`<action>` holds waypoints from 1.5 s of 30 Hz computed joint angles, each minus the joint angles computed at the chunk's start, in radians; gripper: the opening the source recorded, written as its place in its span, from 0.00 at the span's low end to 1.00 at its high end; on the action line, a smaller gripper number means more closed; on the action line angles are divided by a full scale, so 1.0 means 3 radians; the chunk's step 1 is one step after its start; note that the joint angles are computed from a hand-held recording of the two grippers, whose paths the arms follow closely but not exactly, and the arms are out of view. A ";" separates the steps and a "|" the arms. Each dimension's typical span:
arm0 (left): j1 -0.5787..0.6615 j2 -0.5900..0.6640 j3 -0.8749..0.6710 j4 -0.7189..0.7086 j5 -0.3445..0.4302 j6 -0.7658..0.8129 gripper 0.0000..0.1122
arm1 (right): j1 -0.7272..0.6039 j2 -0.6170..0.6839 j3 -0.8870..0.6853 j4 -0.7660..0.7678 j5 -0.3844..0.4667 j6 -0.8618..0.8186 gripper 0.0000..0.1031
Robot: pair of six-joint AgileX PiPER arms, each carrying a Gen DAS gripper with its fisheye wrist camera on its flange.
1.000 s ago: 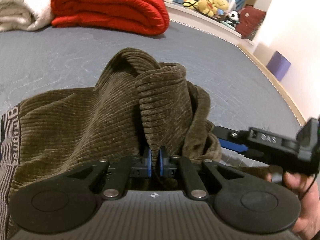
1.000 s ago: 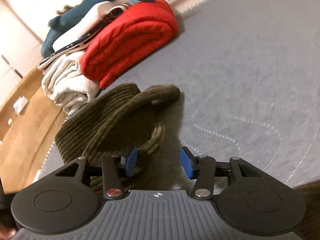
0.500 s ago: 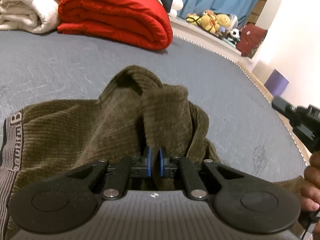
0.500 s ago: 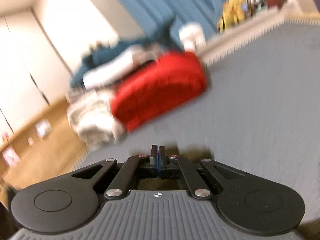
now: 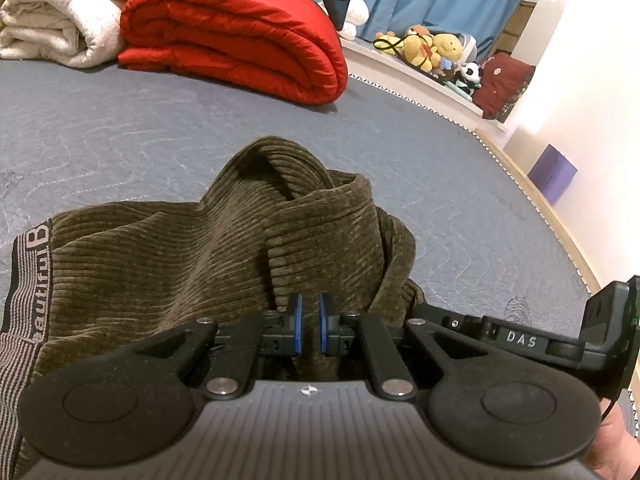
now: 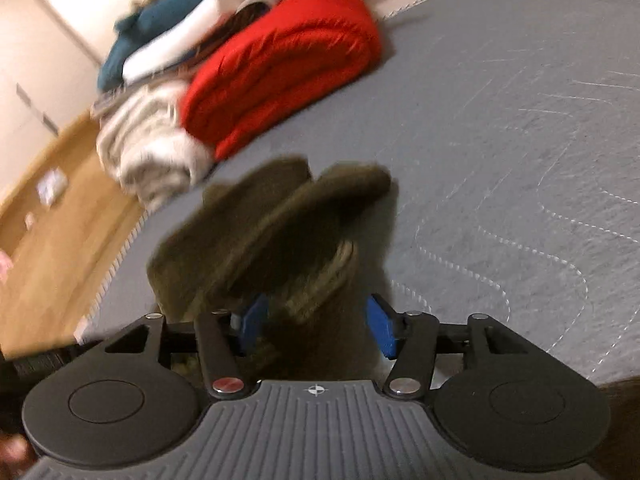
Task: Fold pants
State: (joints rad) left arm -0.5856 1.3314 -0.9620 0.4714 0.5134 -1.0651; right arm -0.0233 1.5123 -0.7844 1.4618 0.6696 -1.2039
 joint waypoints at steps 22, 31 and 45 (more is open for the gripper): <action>0.0376 -0.0155 -0.0103 -0.0800 -0.0012 0.0590 0.15 | -0.0385 -0.0803 -0.0002 -0.1394 -0.0698 0.1923 0.50; 0.0539 -0.0305 -0.0094 -0.1099 0.0046 0.0818 0.18 | 0.0150 0.0656 -0.1464 -0.2136 -0.0249 0.2682 0.66; 0.0909 -0.0375 -0.0117 -0.1480 0.0092 0.1184 0.24 | 0.0162 0.0893 -0.2323 -0.2566 0.0283 0.2541 0.12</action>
State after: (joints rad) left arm -0.3128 1.2189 -0.9971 0.0274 0.5410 -0.7099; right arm 0.0253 1.7803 -1.4814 0.6921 0.7544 -0.4415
